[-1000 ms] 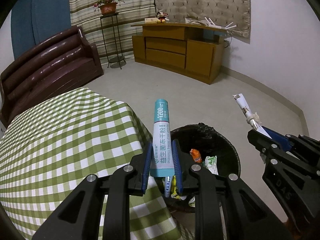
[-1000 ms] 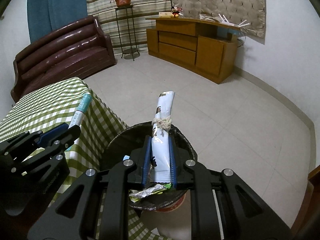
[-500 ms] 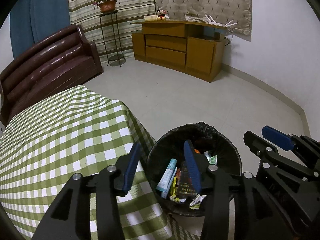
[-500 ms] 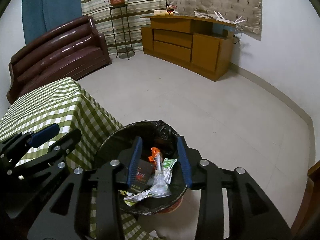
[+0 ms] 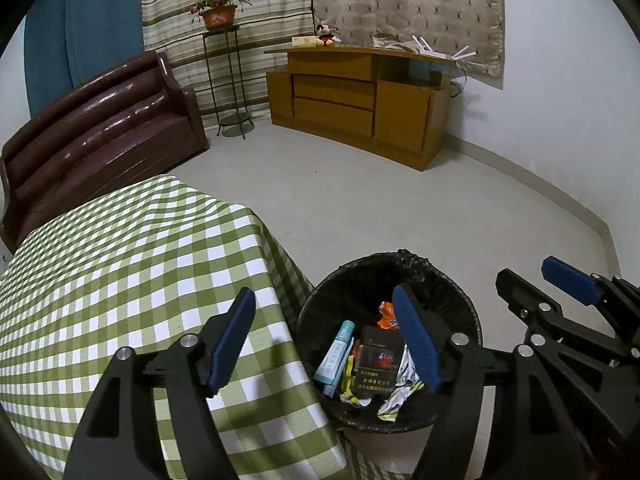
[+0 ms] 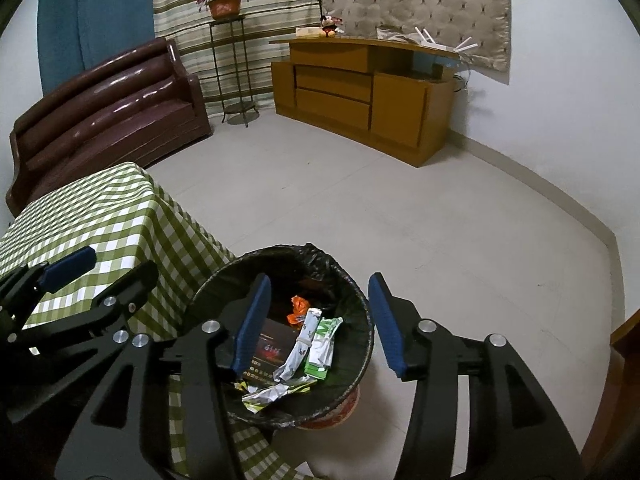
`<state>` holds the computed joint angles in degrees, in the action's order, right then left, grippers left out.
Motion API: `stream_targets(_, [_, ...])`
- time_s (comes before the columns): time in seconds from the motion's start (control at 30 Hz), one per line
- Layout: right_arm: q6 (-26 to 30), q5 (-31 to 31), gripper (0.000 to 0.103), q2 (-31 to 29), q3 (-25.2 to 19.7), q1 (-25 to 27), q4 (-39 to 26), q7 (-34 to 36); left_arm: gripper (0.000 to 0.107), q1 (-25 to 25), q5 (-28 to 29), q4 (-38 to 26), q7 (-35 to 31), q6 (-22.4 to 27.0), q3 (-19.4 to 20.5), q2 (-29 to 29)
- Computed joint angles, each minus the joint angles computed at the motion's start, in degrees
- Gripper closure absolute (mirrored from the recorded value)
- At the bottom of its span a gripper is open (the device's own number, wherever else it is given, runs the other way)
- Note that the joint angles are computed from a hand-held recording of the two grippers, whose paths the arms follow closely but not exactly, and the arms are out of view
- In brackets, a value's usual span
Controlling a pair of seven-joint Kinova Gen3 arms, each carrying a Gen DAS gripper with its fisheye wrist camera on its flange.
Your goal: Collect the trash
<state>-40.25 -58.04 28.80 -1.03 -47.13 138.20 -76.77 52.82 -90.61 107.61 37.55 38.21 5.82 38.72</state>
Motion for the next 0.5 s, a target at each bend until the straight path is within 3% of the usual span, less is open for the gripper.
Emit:
stream_targets(0.23, [-2.43,-4.69,0.041,-1.22,-0.43,-2.34,1.09,1.73,0.036,0.73,-0.19,1.92,1.99,1.82,0.40,-1.25])
stream_targets(0.5, [-5.86,-11.63,0.040,-3.47,-3.25,-5.49,2.71,4.88,0.032,1.38,-1.04,5.92,5.84,5.37,2.60,-4.35])
